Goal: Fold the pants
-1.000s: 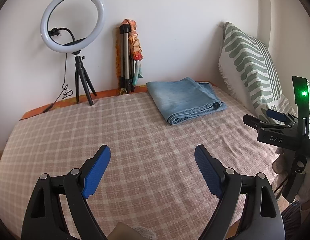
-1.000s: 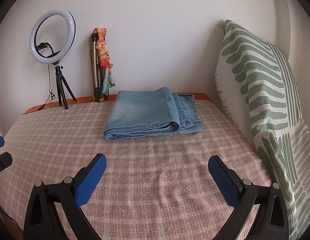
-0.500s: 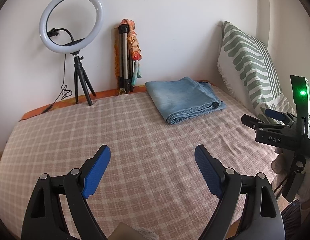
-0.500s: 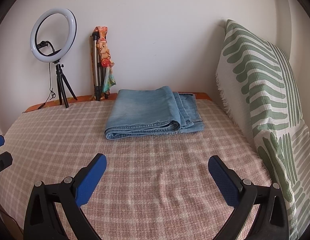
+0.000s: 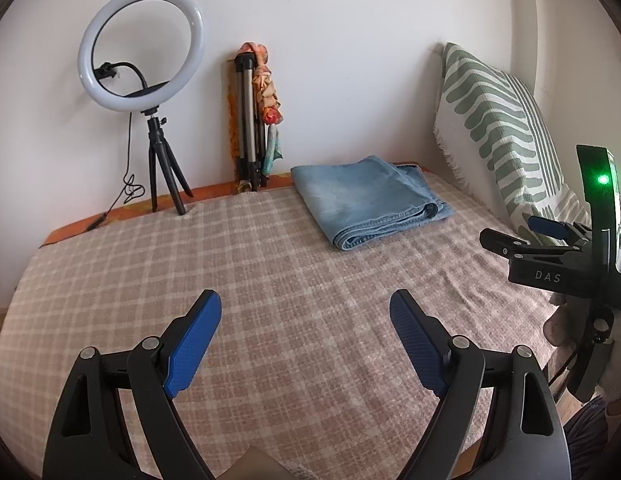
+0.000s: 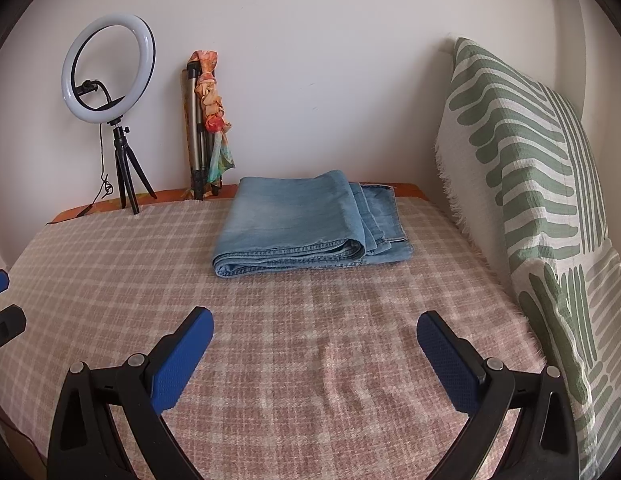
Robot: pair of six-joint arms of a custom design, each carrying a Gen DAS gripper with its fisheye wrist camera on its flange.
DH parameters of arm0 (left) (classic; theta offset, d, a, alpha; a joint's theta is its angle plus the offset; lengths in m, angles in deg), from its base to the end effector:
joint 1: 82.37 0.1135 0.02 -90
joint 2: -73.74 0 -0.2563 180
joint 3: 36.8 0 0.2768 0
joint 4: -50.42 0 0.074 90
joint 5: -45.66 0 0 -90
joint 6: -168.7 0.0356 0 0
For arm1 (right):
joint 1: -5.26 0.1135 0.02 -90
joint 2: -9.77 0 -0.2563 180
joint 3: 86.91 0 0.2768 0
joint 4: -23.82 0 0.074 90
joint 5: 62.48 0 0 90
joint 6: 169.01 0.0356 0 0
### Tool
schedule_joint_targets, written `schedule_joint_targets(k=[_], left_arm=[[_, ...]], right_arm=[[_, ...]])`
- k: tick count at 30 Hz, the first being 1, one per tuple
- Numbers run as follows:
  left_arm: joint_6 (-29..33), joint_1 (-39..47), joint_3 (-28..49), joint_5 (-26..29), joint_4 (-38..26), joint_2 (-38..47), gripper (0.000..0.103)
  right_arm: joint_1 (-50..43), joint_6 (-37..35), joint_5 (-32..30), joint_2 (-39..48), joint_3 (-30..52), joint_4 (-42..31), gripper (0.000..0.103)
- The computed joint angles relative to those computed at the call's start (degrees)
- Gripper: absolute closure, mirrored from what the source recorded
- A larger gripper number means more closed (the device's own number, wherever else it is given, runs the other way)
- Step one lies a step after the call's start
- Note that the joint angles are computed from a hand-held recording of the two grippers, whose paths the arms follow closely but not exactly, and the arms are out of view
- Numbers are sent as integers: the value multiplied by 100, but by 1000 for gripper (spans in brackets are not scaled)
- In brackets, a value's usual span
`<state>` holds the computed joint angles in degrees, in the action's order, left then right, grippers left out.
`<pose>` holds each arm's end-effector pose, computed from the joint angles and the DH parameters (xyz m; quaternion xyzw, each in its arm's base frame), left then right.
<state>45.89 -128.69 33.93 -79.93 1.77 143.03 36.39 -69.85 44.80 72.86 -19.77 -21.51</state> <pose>0.2056 -0.1853 0.2846 -0.0064 0.8935 -0.0019 0.4490 0.2291 0.1260 0.2903 -0.1108 0.8959 0.0120 0.4300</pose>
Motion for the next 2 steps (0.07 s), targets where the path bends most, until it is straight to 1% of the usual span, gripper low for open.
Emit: schedule_joint_targets(k=[2], left_arm=[[-21,38,18,46,-23,39,17]], right_arm=[[-21,-32,-39,-10,-21,7,0]])
